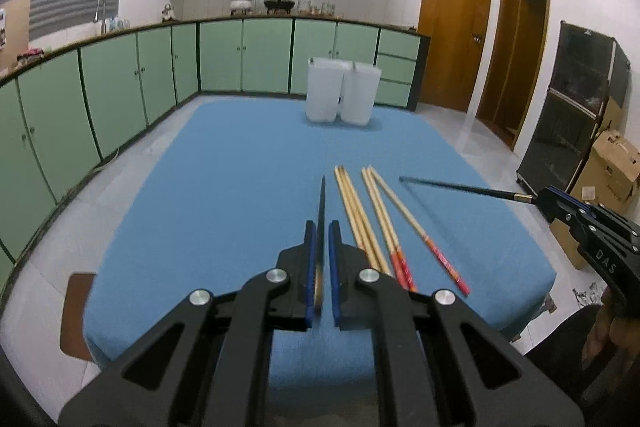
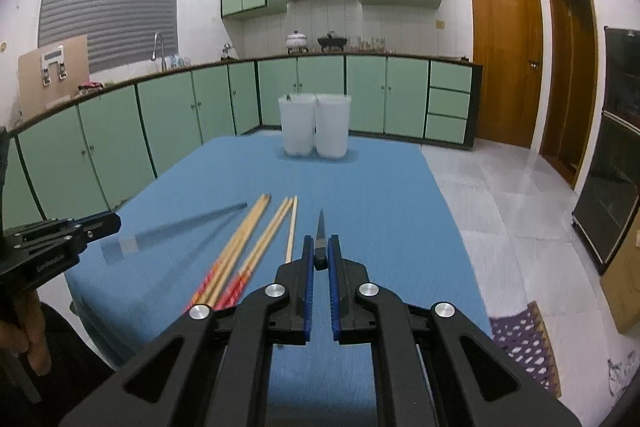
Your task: Organize utensils
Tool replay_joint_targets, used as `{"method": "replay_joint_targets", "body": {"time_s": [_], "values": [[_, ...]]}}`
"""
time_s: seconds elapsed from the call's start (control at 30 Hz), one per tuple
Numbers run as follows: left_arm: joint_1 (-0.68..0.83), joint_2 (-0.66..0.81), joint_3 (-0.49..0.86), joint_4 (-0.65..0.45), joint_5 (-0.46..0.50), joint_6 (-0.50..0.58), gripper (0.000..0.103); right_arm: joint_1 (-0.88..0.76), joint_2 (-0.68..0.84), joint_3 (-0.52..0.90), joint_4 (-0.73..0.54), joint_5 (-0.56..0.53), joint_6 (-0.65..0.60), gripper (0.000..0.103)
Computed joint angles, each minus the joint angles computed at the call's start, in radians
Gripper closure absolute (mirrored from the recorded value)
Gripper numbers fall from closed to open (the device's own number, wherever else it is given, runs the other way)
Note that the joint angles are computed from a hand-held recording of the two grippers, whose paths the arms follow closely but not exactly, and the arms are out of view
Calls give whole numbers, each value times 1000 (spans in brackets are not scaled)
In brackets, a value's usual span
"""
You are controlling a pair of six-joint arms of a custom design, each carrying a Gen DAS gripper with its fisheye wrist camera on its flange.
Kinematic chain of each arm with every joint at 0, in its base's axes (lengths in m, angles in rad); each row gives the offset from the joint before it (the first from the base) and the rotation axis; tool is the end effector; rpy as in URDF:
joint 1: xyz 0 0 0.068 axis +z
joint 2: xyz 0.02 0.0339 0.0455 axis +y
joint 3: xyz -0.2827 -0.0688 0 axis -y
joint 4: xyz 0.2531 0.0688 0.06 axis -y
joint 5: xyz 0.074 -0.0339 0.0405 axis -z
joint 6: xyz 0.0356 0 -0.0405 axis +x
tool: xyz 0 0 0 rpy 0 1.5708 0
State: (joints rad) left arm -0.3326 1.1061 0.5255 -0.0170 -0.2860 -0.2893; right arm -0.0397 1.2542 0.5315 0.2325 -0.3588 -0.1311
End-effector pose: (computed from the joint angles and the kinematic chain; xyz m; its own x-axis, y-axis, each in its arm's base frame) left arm 0.2181 -0.0647 0.2167 -0.5362 -0.1043 -0.8376 -0.0628 0.9945 -0.0837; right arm 0.2565 0.0023 0.2092 -0.4308 -0.1054 -0.8963 -0.3316 0.9422 0.0486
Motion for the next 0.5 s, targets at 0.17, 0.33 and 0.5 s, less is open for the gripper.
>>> {"method": "replay_joint_targets", "body": {"time_s": [0.17,0.33,0.5], "values": [[1,-42,52,-42,-12,33,98,8,-1,73,-39,-4,-4,97],[6,-51,18,-23,-1,34,96,9,21,92,-33,-5,-14,97],[-28,37,-76,32,8,3,76,-10,43,43,1,-24,-7,97]]}}
